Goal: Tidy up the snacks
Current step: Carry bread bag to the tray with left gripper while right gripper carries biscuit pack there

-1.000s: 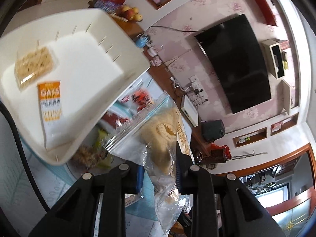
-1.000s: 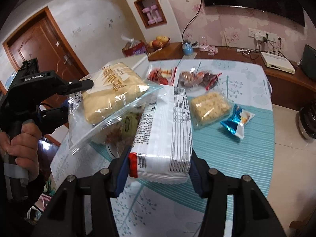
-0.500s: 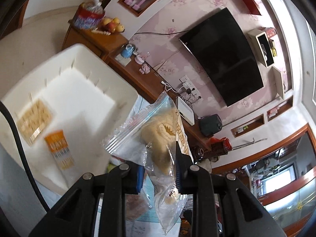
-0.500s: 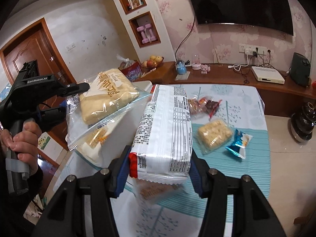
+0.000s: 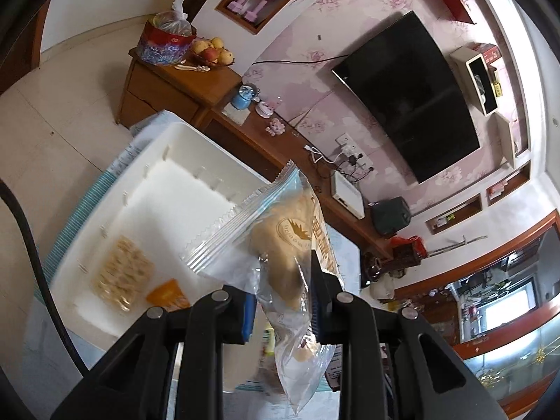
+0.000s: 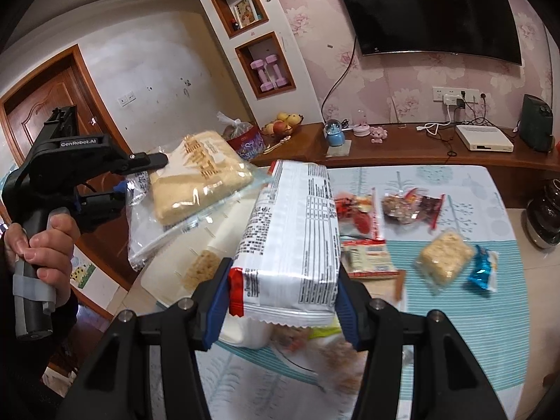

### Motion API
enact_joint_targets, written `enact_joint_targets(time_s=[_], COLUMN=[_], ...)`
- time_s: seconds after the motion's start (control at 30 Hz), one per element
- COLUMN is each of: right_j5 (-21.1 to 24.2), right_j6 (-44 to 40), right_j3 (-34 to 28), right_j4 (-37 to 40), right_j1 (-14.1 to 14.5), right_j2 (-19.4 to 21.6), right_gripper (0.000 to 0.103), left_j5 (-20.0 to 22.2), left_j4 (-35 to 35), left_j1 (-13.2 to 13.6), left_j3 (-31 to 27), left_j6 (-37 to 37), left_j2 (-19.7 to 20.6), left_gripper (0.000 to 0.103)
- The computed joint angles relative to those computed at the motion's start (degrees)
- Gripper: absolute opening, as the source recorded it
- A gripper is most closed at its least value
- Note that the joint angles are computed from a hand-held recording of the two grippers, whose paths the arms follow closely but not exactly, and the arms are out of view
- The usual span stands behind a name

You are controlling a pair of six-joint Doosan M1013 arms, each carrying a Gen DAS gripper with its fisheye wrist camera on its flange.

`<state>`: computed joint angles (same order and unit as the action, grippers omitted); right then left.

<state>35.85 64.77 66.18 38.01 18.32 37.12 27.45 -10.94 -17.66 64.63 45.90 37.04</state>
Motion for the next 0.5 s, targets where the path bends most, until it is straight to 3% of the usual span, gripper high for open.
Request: enact_joint_targets(time_s=[0.33,0.5], right_j5=[0.3,1.4], right_j6=[5.1,7.2], right_j3=[-3.7,-6.5], right_j4=[-3.5,-5.9], right_j1=[2.9,4.2], right_j2=[2.8,4.9], right_gripper=[0.054,0.054], left_j5=[4.4,10.3], left_j4=[4.4,8.0], left_j1=[2.1,2.2], left_j3=[0.6,-1.4], left_j6=[1.4,1.9], left_j2=[-0.1,1.2], left_gripper=[0.023,0.023])
